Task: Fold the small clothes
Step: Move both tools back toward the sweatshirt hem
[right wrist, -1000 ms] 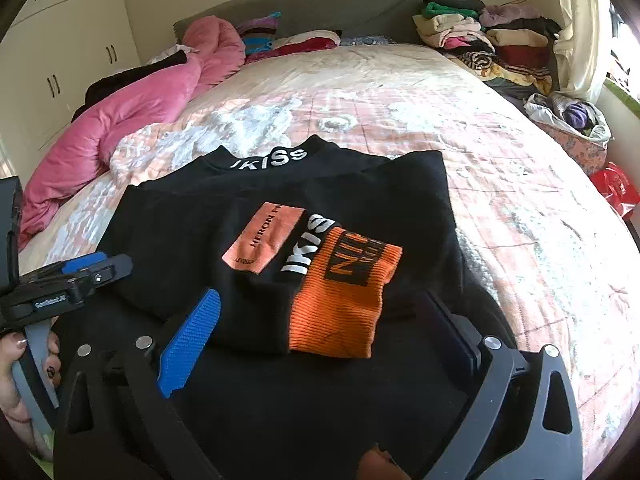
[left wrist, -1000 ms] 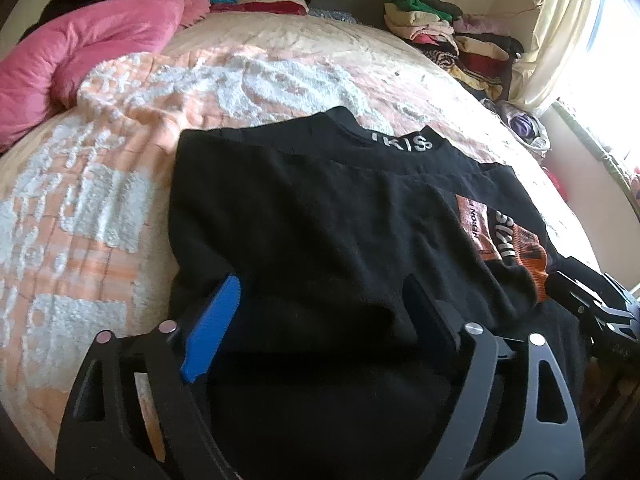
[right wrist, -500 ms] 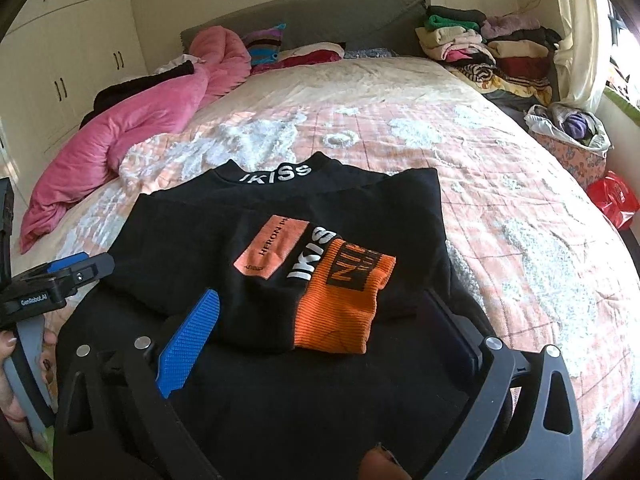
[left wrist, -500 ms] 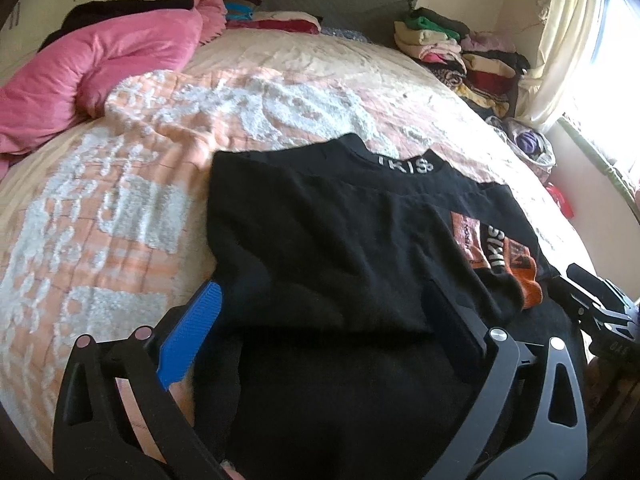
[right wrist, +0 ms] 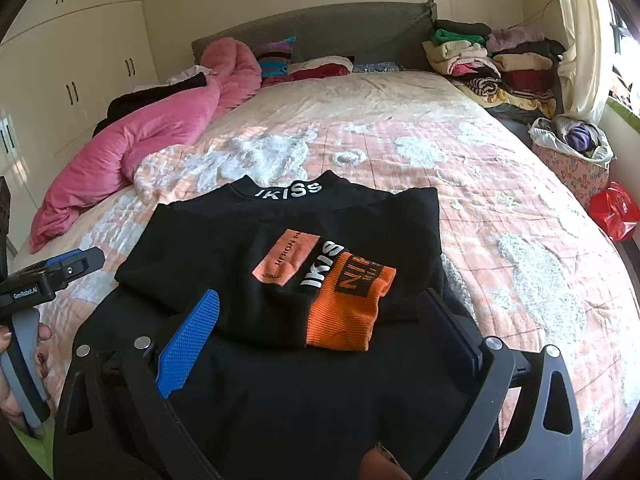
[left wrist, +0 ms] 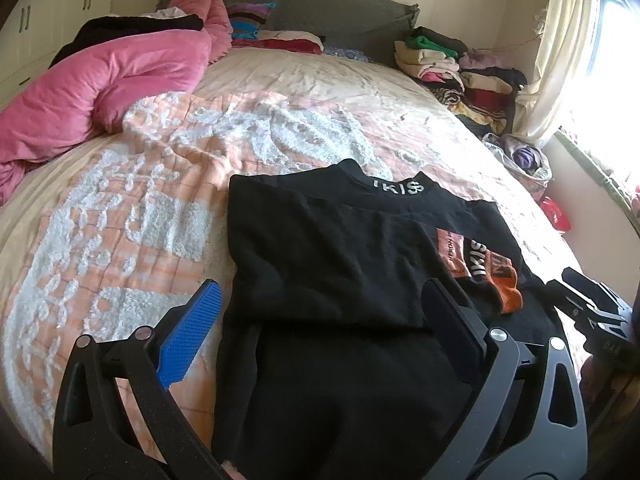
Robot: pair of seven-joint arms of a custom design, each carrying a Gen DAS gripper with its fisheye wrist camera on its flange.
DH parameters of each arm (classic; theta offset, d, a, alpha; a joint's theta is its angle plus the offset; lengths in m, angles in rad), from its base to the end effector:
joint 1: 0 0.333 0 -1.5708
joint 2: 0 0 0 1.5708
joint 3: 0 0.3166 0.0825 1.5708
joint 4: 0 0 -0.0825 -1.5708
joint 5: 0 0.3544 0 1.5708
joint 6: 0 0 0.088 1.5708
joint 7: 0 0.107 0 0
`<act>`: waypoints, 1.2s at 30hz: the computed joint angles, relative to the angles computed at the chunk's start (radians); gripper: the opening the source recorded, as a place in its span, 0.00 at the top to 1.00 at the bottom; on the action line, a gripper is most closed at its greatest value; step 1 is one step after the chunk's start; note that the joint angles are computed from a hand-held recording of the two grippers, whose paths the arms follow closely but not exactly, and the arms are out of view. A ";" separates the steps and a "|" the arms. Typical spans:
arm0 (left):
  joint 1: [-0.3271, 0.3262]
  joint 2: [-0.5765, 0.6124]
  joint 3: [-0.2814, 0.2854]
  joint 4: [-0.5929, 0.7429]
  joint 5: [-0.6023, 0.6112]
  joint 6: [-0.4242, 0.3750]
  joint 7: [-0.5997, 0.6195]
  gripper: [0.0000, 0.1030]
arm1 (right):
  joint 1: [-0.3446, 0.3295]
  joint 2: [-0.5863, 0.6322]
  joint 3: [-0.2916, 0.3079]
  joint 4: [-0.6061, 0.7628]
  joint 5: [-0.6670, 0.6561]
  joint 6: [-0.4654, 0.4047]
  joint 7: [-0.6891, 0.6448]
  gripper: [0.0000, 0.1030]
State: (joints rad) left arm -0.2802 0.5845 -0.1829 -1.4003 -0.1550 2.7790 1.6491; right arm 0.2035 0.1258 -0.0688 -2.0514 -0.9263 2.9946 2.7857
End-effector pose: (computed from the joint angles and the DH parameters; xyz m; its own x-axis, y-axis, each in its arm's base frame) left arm 0.6786 -0.2904 0.4761 -0.4064 -0.8947 0.1855 -0.6875 0.1657 -0.7070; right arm 0.5686 0.1362 0.4698 -0.1407 -0.9797 -0.1425 -0.6193 0.1994 -0.7594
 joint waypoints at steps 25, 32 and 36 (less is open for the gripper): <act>-0.009 -0.157 0.017 -0.195 0.038 0.064 -0.004 0.09 | -0.086 -0.180 0.077 -0.156 -0.084 -0.025 0.020 0.04; -0.013 -0.200 0.019 -0.261 0.063 0.068 -0.010 0.09 | -0.111 -0.236 0.098 -0.229 -0.054 -0.019 -0.011 0.04; -0.019 -0.218 0.025 -0.292 0.085 0.068 -0.019 0.09 | -0.122 -0.259 0.111 -0.265 -0.026 -0.025 -0.040 0.04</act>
State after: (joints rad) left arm -0.2989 0.3662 -0.1577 -1.6923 -0.0702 2.8465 1.6304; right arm 0.0820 -0.1332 0.0421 -2.3161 -0.9519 2.9698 2.7460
